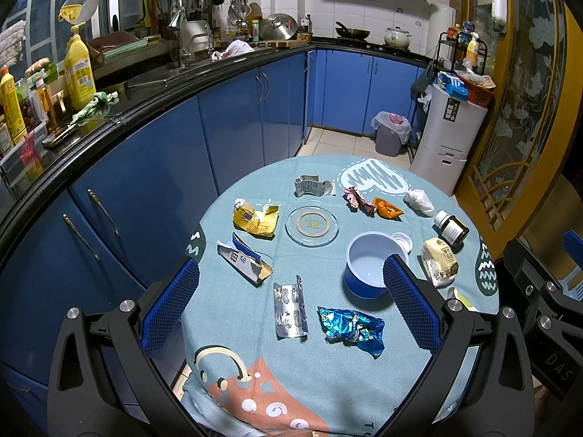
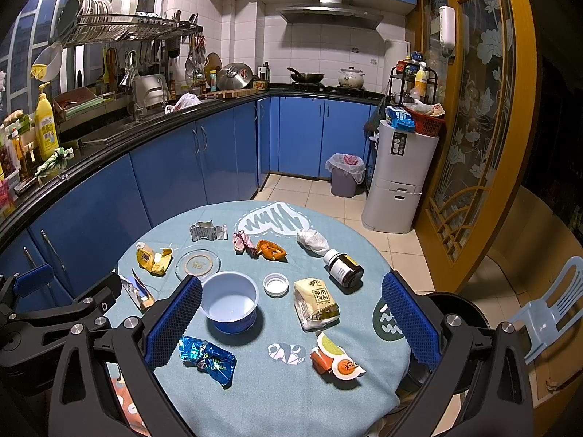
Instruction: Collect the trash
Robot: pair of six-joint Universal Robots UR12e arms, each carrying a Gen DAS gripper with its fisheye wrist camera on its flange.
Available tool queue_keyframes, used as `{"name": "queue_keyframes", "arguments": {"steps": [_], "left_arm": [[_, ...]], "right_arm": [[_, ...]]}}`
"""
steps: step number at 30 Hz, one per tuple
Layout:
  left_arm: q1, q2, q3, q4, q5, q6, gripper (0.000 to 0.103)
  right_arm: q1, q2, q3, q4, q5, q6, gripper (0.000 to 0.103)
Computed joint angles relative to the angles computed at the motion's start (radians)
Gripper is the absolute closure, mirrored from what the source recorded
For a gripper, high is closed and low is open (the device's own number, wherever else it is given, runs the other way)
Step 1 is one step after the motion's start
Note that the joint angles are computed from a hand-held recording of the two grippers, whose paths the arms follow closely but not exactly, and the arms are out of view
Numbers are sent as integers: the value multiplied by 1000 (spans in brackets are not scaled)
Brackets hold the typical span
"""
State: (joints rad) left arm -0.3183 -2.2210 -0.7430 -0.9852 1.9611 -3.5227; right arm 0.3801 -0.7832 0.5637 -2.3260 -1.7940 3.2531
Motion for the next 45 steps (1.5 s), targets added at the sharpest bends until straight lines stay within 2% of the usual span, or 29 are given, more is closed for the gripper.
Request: {"name": "queue_keyframes", "arguments": {"steps": [37, 44, 45], "left_arm": [[0, 0, 0, 0, -1, -1, 4], [1, 0, 2, -9, -5, -3, 4], [-2, -17, 28, -26, -2, -9, 4]], "right_arm": [[-1, -4, 12, -7, 2, 1, 6], [-7, 2, -17, 24, 10, 1, 6], [-4, 5, -16, 26, 11, 4, 6]]}}
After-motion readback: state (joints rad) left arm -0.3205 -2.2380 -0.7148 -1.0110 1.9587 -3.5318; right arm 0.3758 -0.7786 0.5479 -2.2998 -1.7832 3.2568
